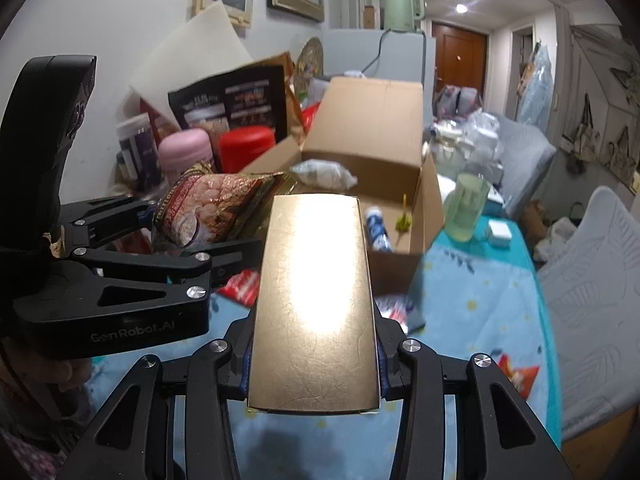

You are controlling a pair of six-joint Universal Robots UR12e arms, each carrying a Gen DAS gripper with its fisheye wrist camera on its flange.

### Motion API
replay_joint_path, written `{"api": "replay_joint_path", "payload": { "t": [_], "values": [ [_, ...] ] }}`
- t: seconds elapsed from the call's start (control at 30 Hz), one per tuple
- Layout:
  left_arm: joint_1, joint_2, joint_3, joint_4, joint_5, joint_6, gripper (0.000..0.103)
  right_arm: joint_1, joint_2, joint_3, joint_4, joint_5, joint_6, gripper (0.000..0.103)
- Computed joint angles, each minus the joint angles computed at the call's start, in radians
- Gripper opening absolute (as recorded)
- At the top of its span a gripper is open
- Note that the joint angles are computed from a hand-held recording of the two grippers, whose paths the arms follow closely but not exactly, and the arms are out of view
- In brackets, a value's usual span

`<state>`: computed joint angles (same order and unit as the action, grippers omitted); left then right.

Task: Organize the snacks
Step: 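Carry the cereal pack and gold box with both tools over the cardboard box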

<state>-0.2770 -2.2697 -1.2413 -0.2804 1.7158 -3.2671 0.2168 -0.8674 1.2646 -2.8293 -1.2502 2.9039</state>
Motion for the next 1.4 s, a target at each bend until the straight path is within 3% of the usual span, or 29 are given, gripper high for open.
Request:
{"api": "replay_joint_path", "payload": {
  "t": [0.4,0.8,1.03,1.23,1.4],
  "values": [
    [0.023,-0.055,0.126,0.03,0.01,0.011,0.062,0.0,0.06,-0.133,-0.012,0.032,0.016,0.043],
    [0.053,-0.166,0.341,-0.012,0.013,-0.002,0.062,-0.002,0.193,-0.397,0.052,0.032,0.043,0.043],
    [0.072,-0.249,0.486,-0.077,0.033,-0.034,0.062,-0.003,0.303,-0.607,0.144,0.047,0.057,0.043],
    [0.085,-0.319,0.6,-0.169,0.066,-0.069,0.062,-0.001,0.434,-0.848,0.272,0.057,0.068,0.043],
    [0.089,-0.377,0.698,-0.268,0.096,-0.065,0.062,-0.002,0.607,-1.18,0.476,0.072,0.077,0.043]
  ]
}}
